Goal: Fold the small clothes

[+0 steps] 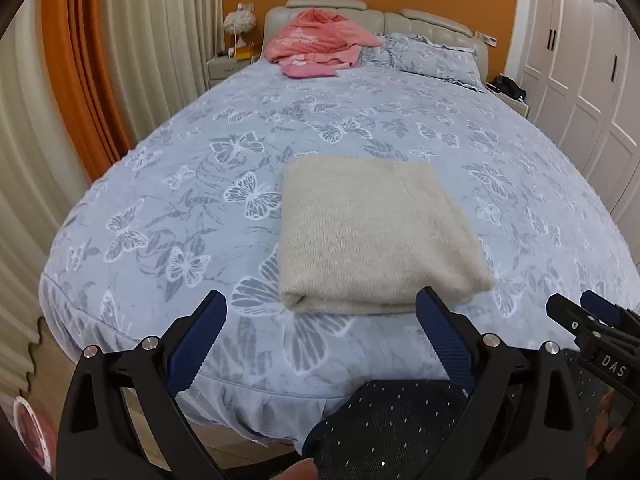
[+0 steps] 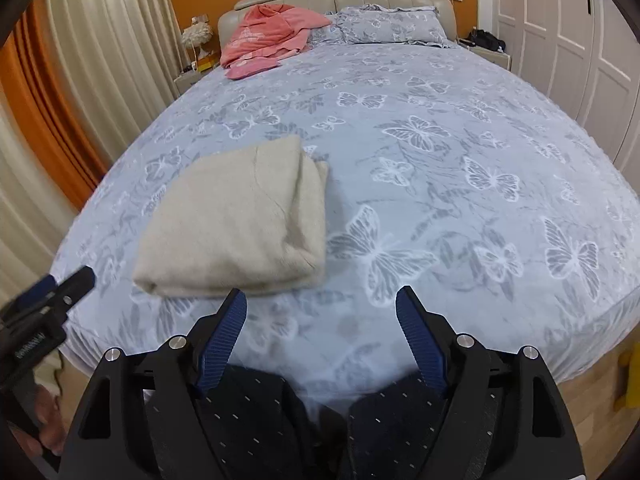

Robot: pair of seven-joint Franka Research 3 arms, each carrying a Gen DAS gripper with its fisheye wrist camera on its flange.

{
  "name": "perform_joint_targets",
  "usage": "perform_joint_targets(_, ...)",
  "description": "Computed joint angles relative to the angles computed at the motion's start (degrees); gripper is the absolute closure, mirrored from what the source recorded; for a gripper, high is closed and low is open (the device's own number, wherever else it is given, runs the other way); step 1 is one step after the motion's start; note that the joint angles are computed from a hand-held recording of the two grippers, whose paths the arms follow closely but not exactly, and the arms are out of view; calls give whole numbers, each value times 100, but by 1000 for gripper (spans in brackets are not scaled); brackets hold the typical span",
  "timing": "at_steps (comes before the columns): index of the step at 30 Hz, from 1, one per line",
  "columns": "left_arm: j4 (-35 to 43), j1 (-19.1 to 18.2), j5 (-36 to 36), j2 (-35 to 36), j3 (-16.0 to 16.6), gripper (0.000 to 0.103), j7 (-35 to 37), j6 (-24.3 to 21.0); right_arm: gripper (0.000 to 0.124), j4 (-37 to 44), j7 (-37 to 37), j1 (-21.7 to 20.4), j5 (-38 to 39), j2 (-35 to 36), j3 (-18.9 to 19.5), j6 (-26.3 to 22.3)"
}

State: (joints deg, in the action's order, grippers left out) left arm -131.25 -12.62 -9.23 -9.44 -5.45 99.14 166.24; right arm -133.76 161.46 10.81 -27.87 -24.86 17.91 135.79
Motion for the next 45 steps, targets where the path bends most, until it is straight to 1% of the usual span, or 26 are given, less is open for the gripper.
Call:
perform_joint_targets(2, -247, 27, 138, -128, -52, 10, -75, 241, 49, -97, 70, -16, -156, -89, 103, -85)
perform_joint_targets(6, -617, 23, 494, -283, -97, 10, -359, 587, 49, -382, 176, -17, -521, -319, 300, -300)
perform_joint_targets(8, -795, 130, 839, -339, -207, 10, -657, 806, 49, -527, 243, 54, -420, -428, 242, -268)
perform_joint_targets(9, -889, 294, 1135, -370, -359, 10, -928, 911, 49, -567, 239, 61, -381, -464, 201, -213)
perform_joint_targets(11, -970, 407, 1506, -405, -459, 10, -1260, 997, 49, -592, 227, 33, -384, -488, 212, -176)
perform_joint_targets(13, -993, 515, 1839, -433, -537, 10, -1552, 1070, 49, -606, 131, 40, -388, -439, 226, -143)
perform_joint_targets(14, -998, 456, 1900, -432, -472, 10, -1601, 1096, 49, -583, 101, 41, -391, -405, 245, -164)
perform_joint_targets(15, -1012, 376, 1927, -436, -393, 10, -1631, 1099, 49, -528, 37, 50, -410, -337, 273, -216)
perform_joint_targets(17, -1025, 400, 2047, -441, -372, 10, -1810, 1073, 49, -467, -15, 70, -494, -272, 311, -274)
perform_joint_targets(19, -1026, 275, 1990, -428, -211, 10, -1848, 1067, 48, -419, -27, 96, -639, -233, 368, -332)
perform_joint_targets(23, -1048, 184, 1871, -434, -52, 10, -1971, 1033, 45, -354, -41, 181, -855, -180, 401, -419)
perform_joint_targets(25, -1060, 86, 1762, -440, 58, 10, -1920, 1001, 45, -346, -29, 219, -928, -174, 386, -434)
perform_joint_targets(30, -1073, 59, 1715, -455, 95, 10, -1870, 959, 45, -355, 40, 280, -888, -179, 301, -451)
perform_joint_targets(38, -1070, 321, 2097, -465, -178, 10, -2060, 992, 45, -504, 325, 243, -605, -356, 199, -388)
perform_joint_targets(45, -1081, 469, 2453, -494, -320, 10, -2291, 1017, 45, -518, 317, 166, -574, -382, 275, -376)
